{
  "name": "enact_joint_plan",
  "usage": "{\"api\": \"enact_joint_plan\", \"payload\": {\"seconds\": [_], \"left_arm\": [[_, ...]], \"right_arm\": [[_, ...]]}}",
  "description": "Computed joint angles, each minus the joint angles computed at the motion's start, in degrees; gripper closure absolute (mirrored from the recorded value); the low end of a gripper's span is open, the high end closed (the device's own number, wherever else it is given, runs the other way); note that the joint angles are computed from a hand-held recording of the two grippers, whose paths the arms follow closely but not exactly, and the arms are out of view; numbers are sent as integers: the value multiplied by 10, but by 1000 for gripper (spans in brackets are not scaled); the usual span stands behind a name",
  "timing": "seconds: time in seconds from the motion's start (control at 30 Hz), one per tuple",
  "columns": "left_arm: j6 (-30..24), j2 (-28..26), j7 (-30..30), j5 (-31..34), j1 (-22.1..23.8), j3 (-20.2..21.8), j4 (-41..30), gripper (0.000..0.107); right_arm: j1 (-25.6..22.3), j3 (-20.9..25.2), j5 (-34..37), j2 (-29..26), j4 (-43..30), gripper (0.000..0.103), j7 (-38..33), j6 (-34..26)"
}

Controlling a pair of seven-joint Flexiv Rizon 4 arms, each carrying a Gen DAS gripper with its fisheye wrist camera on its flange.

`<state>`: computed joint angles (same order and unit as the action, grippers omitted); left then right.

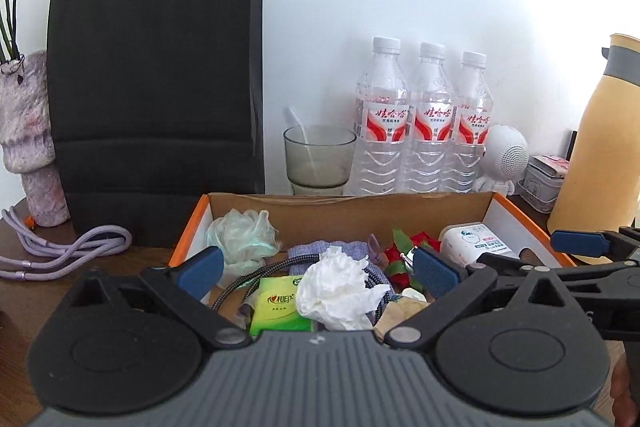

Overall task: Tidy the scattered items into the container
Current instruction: 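Withdraw both grippers from the box back over the table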

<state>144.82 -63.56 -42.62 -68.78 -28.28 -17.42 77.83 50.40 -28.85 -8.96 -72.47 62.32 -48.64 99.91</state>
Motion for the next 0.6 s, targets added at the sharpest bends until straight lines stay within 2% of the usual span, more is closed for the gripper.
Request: {"api": "enact_joint_plan", "payload": {"seconds": [0.1,0.23,0.4,0.5,0.6], "left_arm": [[17,16,-13,7,-6,4,28,4],[51,48,-41,6,-20,3,86,4],[105,88,-115,1,-48,-5,185,4],[154,103,-176,-1,-78,-8,254,4],[203,109,-215,-32,-115,-21,313,4]], "right_arm": [[19,-17,17,15,37,16,-1,19],[55,-23,66,54,123,16,-26,70],[153,-80,186,85,260,15,-60,138],[204,-81,250,108,351,15,-87,188],[231,-47,293,141,436,14,-110,235]]}}
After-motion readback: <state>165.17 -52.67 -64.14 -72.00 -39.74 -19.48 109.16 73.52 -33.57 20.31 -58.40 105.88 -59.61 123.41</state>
